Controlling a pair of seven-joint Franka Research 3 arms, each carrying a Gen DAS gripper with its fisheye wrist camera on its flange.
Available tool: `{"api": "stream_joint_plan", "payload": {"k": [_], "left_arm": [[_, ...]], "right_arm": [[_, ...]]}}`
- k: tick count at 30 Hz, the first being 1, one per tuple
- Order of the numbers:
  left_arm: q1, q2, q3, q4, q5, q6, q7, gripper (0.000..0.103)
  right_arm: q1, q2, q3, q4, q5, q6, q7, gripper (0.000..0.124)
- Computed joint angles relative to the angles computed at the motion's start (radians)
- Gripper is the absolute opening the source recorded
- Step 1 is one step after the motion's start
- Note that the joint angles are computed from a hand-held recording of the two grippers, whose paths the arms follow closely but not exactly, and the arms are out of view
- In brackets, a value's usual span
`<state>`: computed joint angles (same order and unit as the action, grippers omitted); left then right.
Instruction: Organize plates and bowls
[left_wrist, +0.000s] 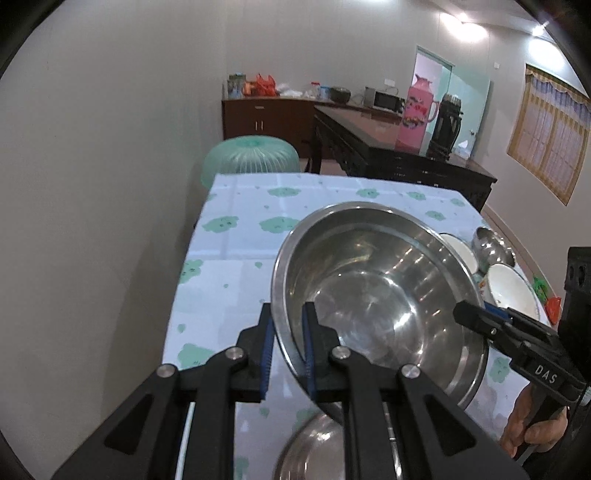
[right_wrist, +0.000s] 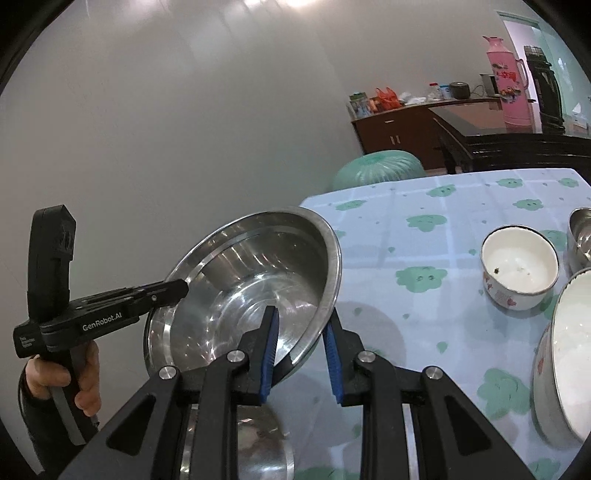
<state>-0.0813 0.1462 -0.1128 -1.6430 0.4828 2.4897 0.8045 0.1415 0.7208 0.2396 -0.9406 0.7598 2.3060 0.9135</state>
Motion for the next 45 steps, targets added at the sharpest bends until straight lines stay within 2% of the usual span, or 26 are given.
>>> {"api": "stream_joint_plan", "payload": {"k": [4,9,12,18,23,27,31,39,45], "left_arm": [[-0.017,-0.066,-0.008,-0.064,0.059,-0.017,-0.063,0.012],[-0.033,-0.134,-0.035,-0.138,0.132,-0.047,-0.140,0.012],[-0.037,-0.174,-0.050,-0.190,0.159,-0.048,-0.193,0.012],[-0.044,-0.224,-0.080,-0.258,0.202,-0.100,-0.271,0.012],[-0.048,-0.250,-0.092,-0.306,0.198,-0.116,-0.305,0.012],[-0.055,-0.245,-0.100,-0.322,0.191,-0.136,-0.320,0.013],[-0.058,-0.241,-0.098,-0.340,0.174,-0.127,-0.333,0.013],[-0.065,-0.231,-0.099,-0.343,0.204,-0.171,-0.369,0.013],[-0.064,-0.225,-0.093,-0.357,0.179,-0.164,-0.360,0.013]], "right_arm": [[-0.040,-0.121,0.022,-0.169,0.075,0.015,-0.072,0.027],[-0.069,-0.274,0.004,-0.375,0.191,0.023,-0.177,0.027],[-0.063,-0.331,-0.025,-0.452,0.228,0.008,-0.212,0.027],[-0.040,-0.383,-0.073,-0.547,0.239,-0.041,-0.238,0.027],[-0.027,-0.413,-0.096,-0.606,0.238,-0.061,-0.251,0.027],[-0.010,-0.443,-0.109,-0.654,0.225,-0.036,-0.271,0.027],[0.000,-0.448,-0.119,-0.668,0.210,-0.024,-0.265,0.027],[0.017,-0.434,-0.120,-0.670,0.160,-0.016,-0.243,0.027],[0.027,-0.437,-0.115,-0.685,0.146,0.018,-0.251,0.027]]}}
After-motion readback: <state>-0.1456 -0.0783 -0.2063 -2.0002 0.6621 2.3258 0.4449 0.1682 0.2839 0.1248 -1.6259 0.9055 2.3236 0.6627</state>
